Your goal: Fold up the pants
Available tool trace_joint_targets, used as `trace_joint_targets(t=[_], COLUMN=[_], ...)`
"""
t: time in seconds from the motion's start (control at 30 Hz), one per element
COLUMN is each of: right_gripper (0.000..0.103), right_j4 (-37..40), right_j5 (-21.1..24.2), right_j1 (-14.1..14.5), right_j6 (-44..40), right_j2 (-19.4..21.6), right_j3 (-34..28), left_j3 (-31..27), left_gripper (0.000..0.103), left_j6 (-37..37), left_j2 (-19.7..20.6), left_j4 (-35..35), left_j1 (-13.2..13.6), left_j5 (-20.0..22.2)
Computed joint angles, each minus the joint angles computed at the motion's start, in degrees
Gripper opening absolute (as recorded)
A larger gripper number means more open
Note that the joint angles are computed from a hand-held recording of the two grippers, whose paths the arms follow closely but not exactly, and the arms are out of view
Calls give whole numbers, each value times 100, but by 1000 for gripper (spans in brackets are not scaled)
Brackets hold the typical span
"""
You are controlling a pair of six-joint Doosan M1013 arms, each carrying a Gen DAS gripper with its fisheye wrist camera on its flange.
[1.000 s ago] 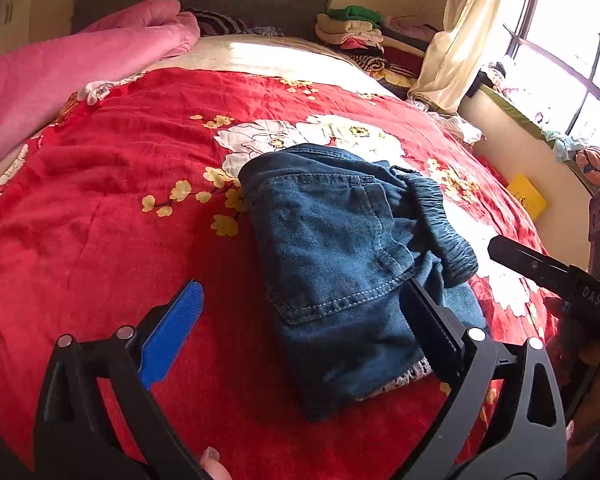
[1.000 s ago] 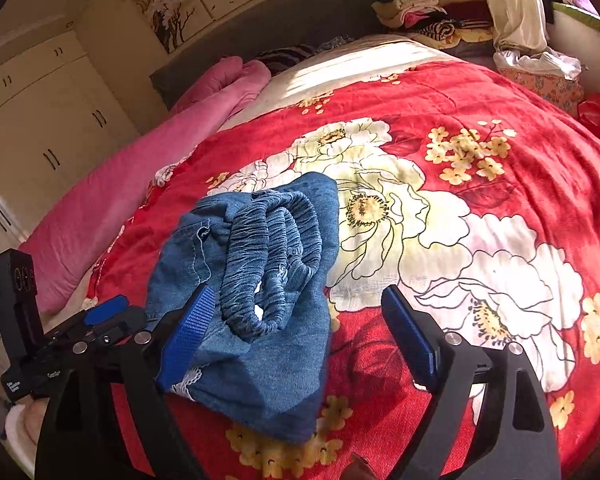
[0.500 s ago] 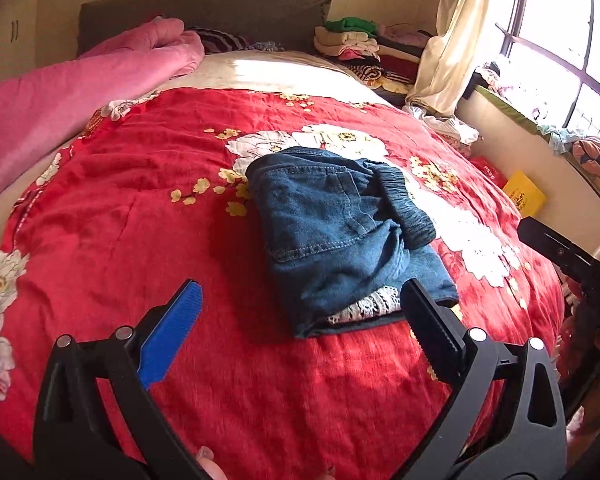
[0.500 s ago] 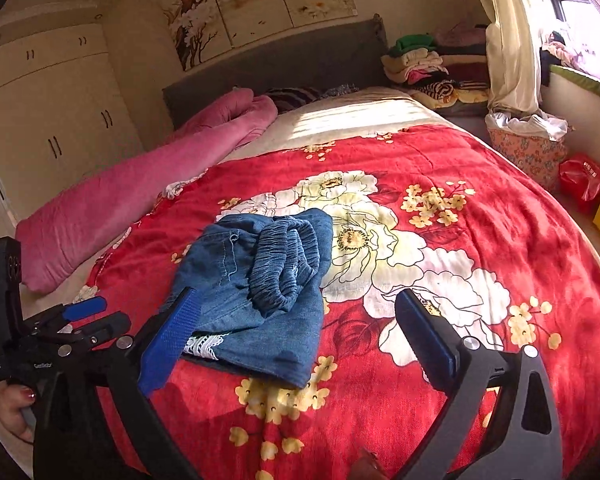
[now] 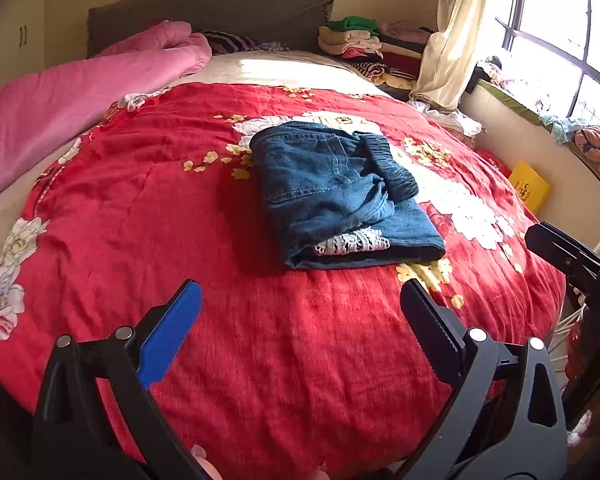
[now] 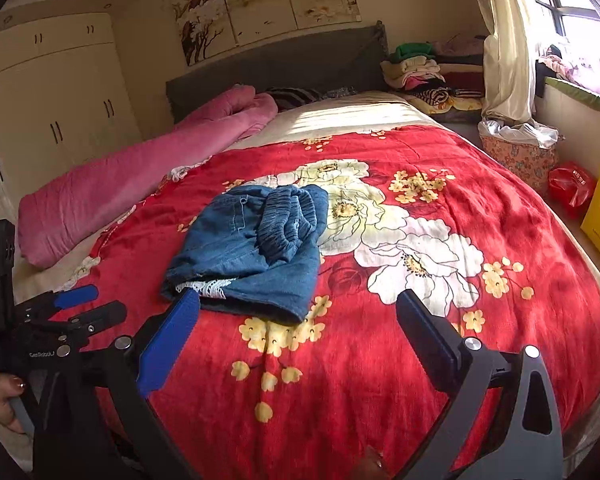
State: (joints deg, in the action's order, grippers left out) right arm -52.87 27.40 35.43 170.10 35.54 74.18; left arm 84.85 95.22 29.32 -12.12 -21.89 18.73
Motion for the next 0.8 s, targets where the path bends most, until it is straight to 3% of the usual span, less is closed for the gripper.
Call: trace_joint_targets(t=[0.23,0.37,0.53,0.8], right_gripper=[98,98,98,98], right_j4=[-7,-95,-264,79], right_j5=[126,260,518,536], right_j1=[96,154,213,164], right_j6=[163,413,697,518], right_j2=[41,73,104,104], right_j3=[106,146,191,224], left_j3=[208,293,329,298], left_gripper=[93,93,93,93], left_j6=[-94,286,398,477], left_j2=[5,7,22,66], left_j4=[-108,-607,-651,-719], left_j1=[46,71,50,56], left_j5=[1,-61,-69,59])
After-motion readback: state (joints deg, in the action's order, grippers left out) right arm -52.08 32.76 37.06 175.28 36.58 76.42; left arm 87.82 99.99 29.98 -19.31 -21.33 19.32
